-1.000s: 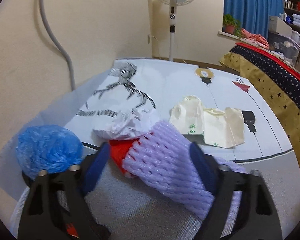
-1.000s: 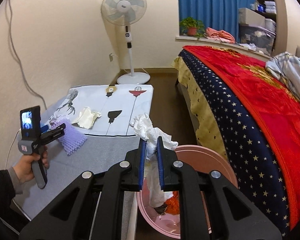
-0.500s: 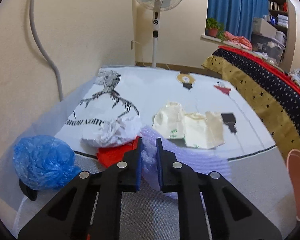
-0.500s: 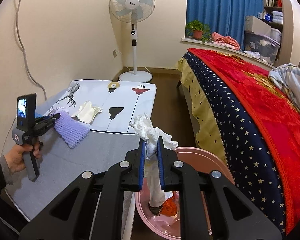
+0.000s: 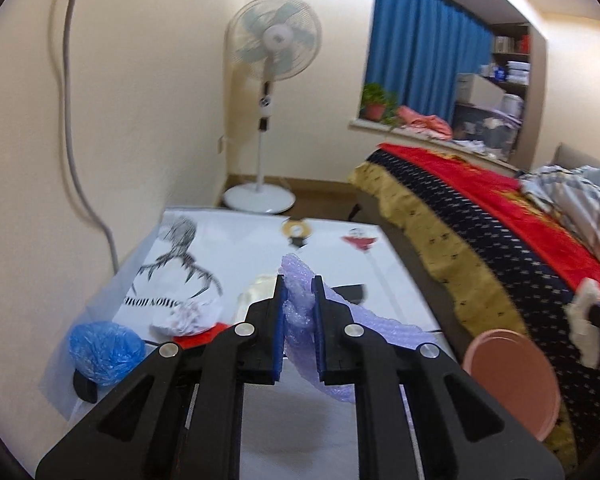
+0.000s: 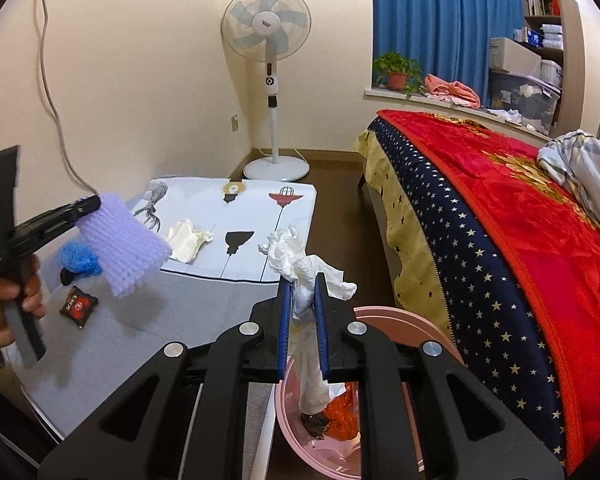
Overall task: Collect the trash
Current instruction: 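Hold the white tissue over the pink bin with the right gripper while the left grasps the purple mesh sleeve, then carry the purple mesh sleeve into the bin with the left gripper while the right releases the tissue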
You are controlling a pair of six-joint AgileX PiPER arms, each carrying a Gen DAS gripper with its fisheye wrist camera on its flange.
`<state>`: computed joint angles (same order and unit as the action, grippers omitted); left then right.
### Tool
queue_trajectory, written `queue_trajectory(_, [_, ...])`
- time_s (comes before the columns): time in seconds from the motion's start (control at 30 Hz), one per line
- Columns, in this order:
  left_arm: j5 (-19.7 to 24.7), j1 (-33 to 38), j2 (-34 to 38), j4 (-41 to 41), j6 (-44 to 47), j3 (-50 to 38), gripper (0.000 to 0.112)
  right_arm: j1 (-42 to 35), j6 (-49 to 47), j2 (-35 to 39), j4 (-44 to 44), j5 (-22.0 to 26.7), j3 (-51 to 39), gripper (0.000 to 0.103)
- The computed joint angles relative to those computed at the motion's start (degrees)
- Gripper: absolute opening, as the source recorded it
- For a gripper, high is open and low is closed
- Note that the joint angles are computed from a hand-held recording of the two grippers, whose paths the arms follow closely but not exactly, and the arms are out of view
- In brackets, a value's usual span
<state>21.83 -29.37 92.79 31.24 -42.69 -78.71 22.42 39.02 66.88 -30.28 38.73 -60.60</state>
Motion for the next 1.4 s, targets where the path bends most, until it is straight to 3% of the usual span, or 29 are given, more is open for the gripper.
queue_trajectory(0.23, [9.4,-10.6,-3.7,5.4,-3.7,-3.3,0.012,-3.2,-3.5,-3.9,4.7,-0.5,0.6,0.013])
queue_trajectory(0.47, [19.2,-22.3,0.3,10.7,-7.4,-10.7,0.012,-7.3,-9.6,-7.7,10.2,-0.5,2.1,0.013])
queue_trajectory(0.57, [21.0,-24.9,2.5,10.2,-6.6,-13.5,0.012,-9.5,-12.9,-9.3,13.3,-0.5,2.7,0.013])
queue_trajectory(0.77, [23.0,-28.2,8.2,7.5,-5.0,-19.9,0.012,-19.4,-27.6,-11.8,28.6,-1.1,4.0,0.013])
queue_trajectory(0.93, [24.0,-29.2,12.3,6.5,-4.4,-23.4,0.012,-25.8,-36.2,-12.4,35.2,-1.1,5.9,0.014])
queue_trajectory(1.13, [23.5,-28.5,16.5,4.3,-2.6,-26.8,0.012,-29.9,-39.2,-9.2,36.6,-1.9,6.9,0.014])
queue_trajectory(1.4, [22.7,-26.5,20.0,1.5,0.5,-29.4,0.012,-29.4,-34.8,-2.2,31.9,-5.0,7.1,0.016])
